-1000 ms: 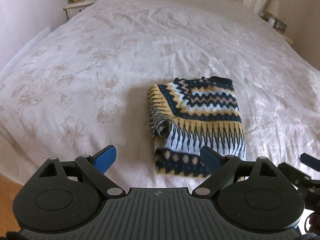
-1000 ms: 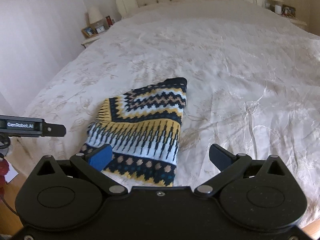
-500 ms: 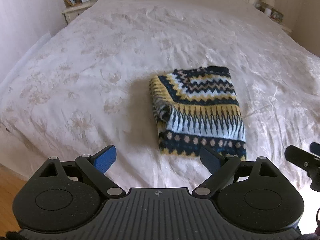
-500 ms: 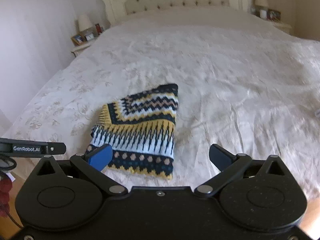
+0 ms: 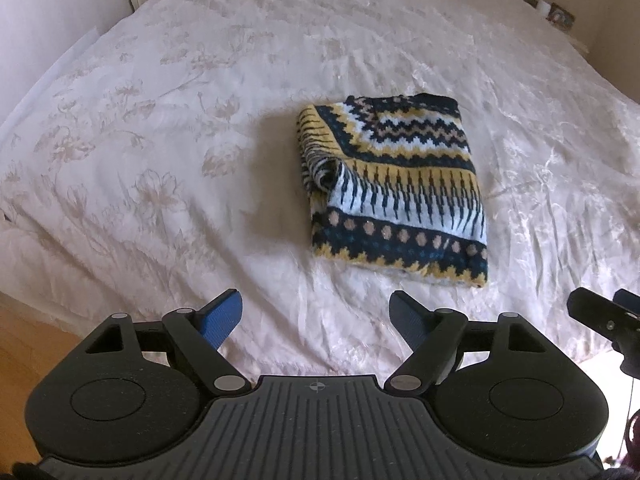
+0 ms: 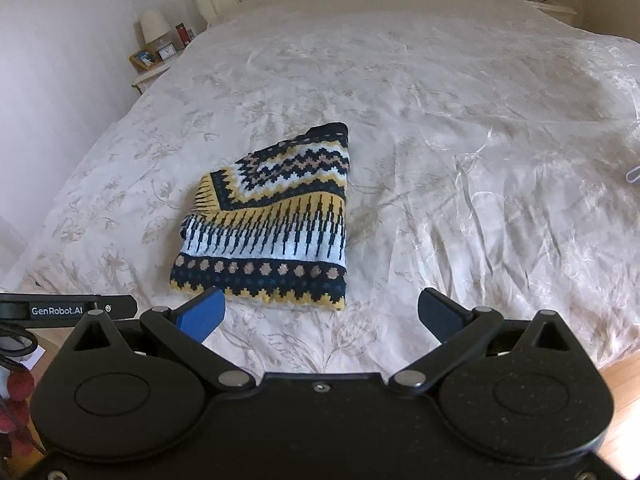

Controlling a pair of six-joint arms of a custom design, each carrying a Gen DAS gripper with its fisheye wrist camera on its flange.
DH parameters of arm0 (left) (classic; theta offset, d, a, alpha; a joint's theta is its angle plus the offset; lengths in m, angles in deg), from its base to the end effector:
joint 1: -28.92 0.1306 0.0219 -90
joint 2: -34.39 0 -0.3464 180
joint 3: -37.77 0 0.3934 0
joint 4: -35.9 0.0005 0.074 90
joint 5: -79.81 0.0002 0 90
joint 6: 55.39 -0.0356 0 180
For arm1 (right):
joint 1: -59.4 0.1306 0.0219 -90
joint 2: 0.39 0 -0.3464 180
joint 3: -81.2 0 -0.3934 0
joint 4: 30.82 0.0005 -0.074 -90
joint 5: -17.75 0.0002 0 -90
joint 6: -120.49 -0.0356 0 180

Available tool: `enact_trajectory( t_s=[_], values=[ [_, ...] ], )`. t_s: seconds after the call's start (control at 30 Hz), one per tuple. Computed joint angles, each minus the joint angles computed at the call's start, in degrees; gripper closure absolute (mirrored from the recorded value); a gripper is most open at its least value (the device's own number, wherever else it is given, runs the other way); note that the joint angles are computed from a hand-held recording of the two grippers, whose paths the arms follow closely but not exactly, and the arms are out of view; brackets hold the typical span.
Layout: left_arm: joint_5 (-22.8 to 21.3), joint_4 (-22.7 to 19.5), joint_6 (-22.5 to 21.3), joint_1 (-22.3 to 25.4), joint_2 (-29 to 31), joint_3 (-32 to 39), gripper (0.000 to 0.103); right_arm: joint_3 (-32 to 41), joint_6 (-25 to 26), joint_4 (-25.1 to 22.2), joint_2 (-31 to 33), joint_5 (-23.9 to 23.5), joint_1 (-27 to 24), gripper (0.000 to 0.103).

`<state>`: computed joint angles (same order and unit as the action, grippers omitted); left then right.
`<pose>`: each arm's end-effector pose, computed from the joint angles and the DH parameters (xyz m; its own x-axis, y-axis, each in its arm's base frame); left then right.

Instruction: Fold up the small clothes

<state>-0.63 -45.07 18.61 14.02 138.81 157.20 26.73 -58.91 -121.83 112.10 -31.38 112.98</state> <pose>0.5129 -0.1431 0.4682 -0.7605 0.4836 -0.4334 0.5499 0.8346 -0.0335 0.3507 0.4353 0.4407 -0.5336 0.5504 -0.6421 0.5751 0.7928 0.2017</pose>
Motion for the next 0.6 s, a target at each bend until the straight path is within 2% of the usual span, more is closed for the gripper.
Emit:
enact_trajectory(
  t_s=[0.27,0.6],
  values=[
    [-0.6,-1.6,-0.7,-0.2,-0.2,-0.4,0.023,0.6,-0.5,-0.7,0.5,-0.3,0.2,0.001],
    [-0.9,-1.7,-1.7,-0.1,-0.7,-1.0,0.023,2.2,0.0,-1.2,1.5,-0.2,0.4,0.001]
  ],
)
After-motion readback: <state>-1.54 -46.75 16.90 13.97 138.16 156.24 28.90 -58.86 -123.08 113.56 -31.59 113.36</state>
